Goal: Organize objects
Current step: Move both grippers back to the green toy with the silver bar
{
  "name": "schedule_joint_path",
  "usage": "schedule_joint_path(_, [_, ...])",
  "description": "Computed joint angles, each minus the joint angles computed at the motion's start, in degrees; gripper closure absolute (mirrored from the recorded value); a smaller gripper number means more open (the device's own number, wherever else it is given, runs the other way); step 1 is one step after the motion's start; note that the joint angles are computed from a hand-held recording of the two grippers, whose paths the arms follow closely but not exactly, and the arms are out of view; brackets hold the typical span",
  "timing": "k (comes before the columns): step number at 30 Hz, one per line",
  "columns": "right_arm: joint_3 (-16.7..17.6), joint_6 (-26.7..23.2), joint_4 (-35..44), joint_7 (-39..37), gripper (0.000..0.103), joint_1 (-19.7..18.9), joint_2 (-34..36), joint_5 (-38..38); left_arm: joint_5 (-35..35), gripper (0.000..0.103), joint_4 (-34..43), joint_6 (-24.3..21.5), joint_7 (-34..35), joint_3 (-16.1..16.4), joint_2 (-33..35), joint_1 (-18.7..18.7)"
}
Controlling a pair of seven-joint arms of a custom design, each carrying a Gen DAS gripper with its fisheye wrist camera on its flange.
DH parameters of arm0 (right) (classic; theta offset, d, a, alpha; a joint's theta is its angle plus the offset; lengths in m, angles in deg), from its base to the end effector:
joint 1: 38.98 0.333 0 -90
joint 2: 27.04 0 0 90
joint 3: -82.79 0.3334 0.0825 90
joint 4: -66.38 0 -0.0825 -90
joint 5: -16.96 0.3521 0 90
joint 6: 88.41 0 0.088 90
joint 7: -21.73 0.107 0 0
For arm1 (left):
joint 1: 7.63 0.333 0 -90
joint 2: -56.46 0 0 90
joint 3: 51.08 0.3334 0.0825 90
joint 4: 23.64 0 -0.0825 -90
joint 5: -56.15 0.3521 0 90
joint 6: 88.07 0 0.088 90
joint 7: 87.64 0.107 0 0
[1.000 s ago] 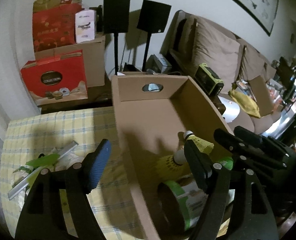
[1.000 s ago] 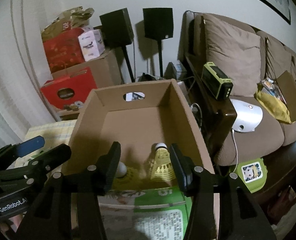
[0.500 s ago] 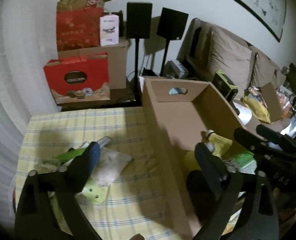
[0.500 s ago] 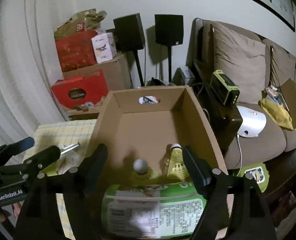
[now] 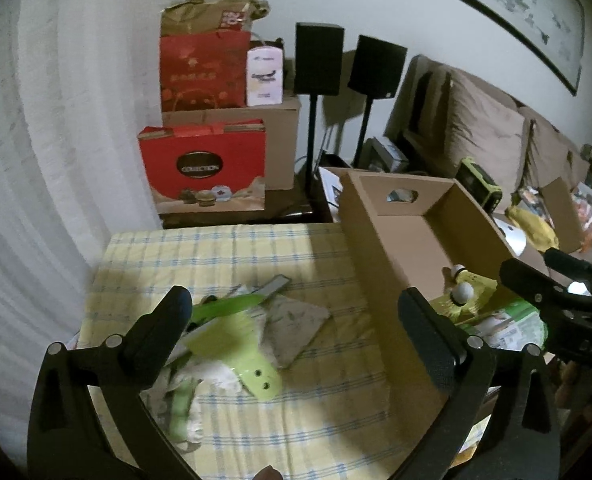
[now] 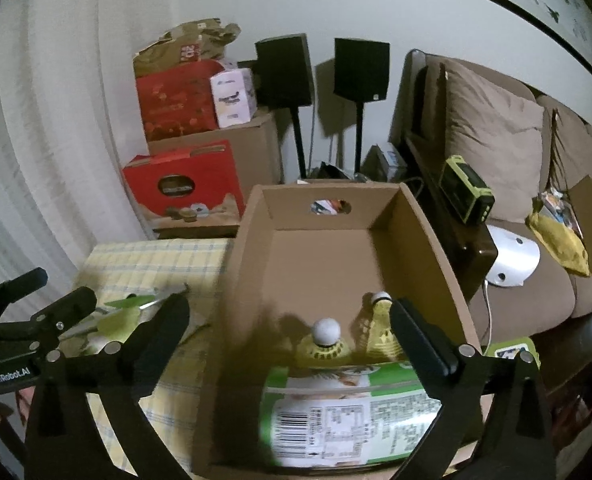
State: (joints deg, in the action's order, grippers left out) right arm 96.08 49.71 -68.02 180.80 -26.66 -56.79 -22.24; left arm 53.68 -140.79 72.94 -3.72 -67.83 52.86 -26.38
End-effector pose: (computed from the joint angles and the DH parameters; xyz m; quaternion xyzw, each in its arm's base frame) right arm 0.3578 0.1891 0.6087 -0.5147 0.7460 -0.3298 0.2642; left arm 0.4514 -0.3249 0.5968 -0.4727 0.7845 -0.3685 0.1589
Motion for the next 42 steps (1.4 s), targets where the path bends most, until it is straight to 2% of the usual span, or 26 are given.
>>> schedule_joint_path(9, [2.2, -1.8, 4.3, 1.3, 0.001, 1.2, 4.0, -1.9, -5.0, 0.000, -3.0, 0.6, 4.3, 1.6, -2.8, 1.3])
schedule_joint_path(18, [2.7, -3.0, 8.0, 3.3, 0.001, 3.8, 8.2, -3.4, -7.6, 0.000, -5.3, 1.0, 8.3, 2.6, -5.0, 3.0])
schedule_joint_path(24, [2.5, -3.3, 10.3, 4.4, 0.001, 5.7, 10.8, -4.3, -18.4, 0.000, -6.2, 0.8, 15.0, 5.4, -5.9, 2.0])
schedule_joint_path(33, [0.7, 1.2, 10.7, 5.6, 0.001, 7.5, 12.8, -3.0, -24.3, 0.000, -6.8, 0.0, 21.5, 7.1, -5.8, 4.1])
schedule_joint_path(37, [0.9, 1.4, 11.5, 4.5, 0.001, 7.9, 14.3, -3.1, -27.3, 0.000, -6.9, -2.3, 25.5, 8.0, -5.3, 5.0])
schedule_joint_path(42, [0.8, 2.5, 12.2, 3.8, 0.001, 8.7, 16.1, -3.8, -26.8, 0.000, -7.5, -3.5, 25.9, 7.6, -3.8, 6.9])
